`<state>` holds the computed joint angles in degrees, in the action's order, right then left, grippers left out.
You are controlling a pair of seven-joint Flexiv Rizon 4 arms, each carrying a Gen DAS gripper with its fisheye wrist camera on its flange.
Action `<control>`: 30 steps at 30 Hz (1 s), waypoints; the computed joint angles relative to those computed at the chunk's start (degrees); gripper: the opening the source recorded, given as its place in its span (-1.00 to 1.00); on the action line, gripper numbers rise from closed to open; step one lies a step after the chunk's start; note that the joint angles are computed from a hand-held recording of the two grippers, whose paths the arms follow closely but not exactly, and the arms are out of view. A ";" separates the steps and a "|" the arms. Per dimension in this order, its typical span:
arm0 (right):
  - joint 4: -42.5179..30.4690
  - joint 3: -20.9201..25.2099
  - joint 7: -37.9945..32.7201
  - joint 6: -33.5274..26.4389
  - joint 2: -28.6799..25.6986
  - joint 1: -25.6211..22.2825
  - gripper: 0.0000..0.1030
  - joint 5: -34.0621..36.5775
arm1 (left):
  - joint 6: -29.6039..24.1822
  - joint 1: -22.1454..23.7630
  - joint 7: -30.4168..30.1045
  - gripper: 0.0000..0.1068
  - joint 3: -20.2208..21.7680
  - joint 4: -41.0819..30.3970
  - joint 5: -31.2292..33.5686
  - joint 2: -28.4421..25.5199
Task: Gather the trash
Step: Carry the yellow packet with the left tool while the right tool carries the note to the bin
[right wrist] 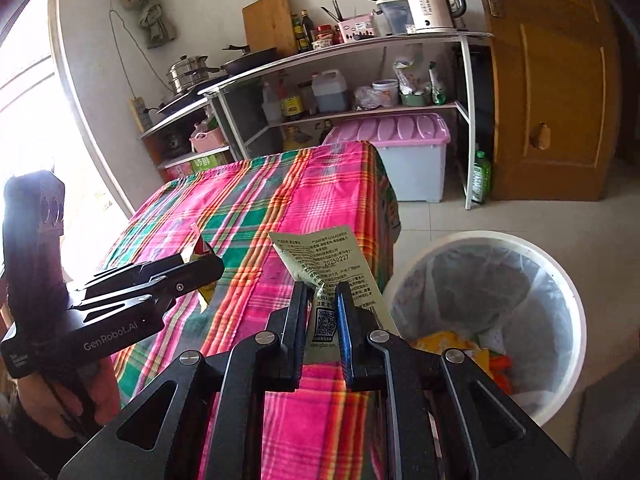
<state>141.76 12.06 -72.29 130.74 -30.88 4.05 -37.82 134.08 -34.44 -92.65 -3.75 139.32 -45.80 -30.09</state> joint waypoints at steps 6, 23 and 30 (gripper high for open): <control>-0.22 -0.87 1.64 0.92 -0.77 -3.69 -0.72 -2.18 | -2.57 -0.77 3.25 -0.29 -0.14 -5.00 -0.33 -1.89; -2.30 -3.15 5.28 0.92 -3.98 -9.55 -0.71 -4.54 | -10.16 -0.23 3.86 -0.29 0.53 -14.89 4.94 -7.29; -4.13 -3.28 6.85 -1.21 -5.76 -11.61 -0.71 -5.29 | -14.79 -0.34 2.21 -0.28 1.30 -18.79 7.49 -9.45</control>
<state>137.63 8.77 -65.45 129.53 -36.64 -7.55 -43.11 119.28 -34.78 -90.44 -2.45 120.53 -38.31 -39.54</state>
